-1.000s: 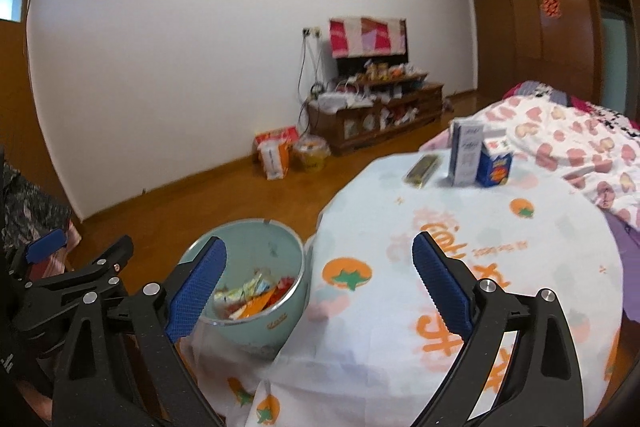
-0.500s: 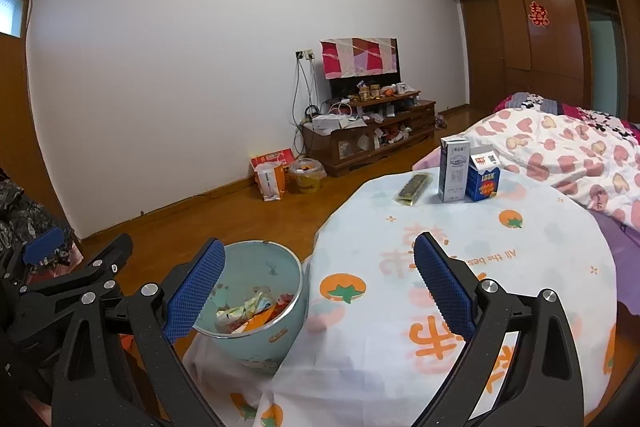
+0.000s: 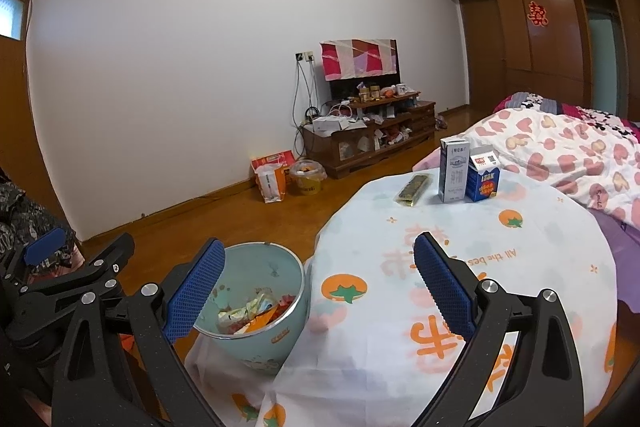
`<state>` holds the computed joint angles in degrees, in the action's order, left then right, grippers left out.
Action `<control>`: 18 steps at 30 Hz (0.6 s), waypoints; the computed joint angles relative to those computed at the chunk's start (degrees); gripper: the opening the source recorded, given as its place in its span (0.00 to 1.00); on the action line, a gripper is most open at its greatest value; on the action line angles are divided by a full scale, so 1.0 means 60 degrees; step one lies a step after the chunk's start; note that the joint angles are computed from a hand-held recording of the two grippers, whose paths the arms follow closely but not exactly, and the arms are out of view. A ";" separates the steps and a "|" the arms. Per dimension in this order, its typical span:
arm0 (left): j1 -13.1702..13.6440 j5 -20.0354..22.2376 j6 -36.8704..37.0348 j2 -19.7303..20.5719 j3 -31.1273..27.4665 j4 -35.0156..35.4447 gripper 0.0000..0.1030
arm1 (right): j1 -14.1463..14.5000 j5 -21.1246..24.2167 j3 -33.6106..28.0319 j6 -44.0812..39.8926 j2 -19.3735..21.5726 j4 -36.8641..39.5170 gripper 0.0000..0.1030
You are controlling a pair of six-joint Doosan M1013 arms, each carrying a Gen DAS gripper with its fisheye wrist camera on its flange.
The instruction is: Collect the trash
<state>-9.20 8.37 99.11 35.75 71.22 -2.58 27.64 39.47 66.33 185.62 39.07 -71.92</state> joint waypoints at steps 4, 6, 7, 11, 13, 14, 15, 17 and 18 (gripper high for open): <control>0.0002 0.0046 -0.0093 -0.0002 -0.0013 0.0045 0.94 | -0.0001 -0.0013 -0.0028 -0.0052 0.0018 0.0041 0.91; 0.0006 0.0057 -0.0038 -0.0003 -0.0014 -0.0003 0.94 | -0.0006 -0.0046 -0.0015 -0.0024 0.0015 0.0055 0.91; 0.0005 0.0053 -0.0064 -0.0001 -0.0015 0.0012 0.94 | -0.0006 -0.0056 -0.0002 -0.0016 0.0007 0.0058 0.91; 0.0001 0.0057 -0.0236 -0.0003 -0.0013 0.0184 0.94 | 0.0002 -0.0040 -0.0002 0.0008 0.0006 0.0035 0.91; 0.0002 0.0071 -0.0278 -0.0002 -0.0019 0.0218 0.94 | 0.0003 -0.0044 0.0001 0.0014 0.0005 0.0030 0.91; 0.0002 0.0068 -0.0279 -0.0004 -0.0014 0.0220 0.94 | 0.0004 -0.0036 -0.0006 -0.0002 0.0008 0.0037 0.91; 0.0002 0.0066 -0.0299 0.0000 -0.0018 0.0243 0.94 | 0.0004 -0.0035 -0.0010 -0.0013 0.0010 0.0044 0.91; 0.0004 0.0071 -0.0261 -0.0002 -0.0019 0.0187 0.94 | 0.0005 -0.0040 -0.0006 0.0011 0.0009 0.0024 0.91; 0.0003 0.0072 -0.0252 0.0001 -0.0022 0.0186 0.94 | 0.0006 -0.0026 -0.0009 0.0003 0.0011 0.0035 0.91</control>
<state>-9.18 8.80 97.60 35.75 71.09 -1.46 27.68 39.31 66.27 185.64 39.14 -71.71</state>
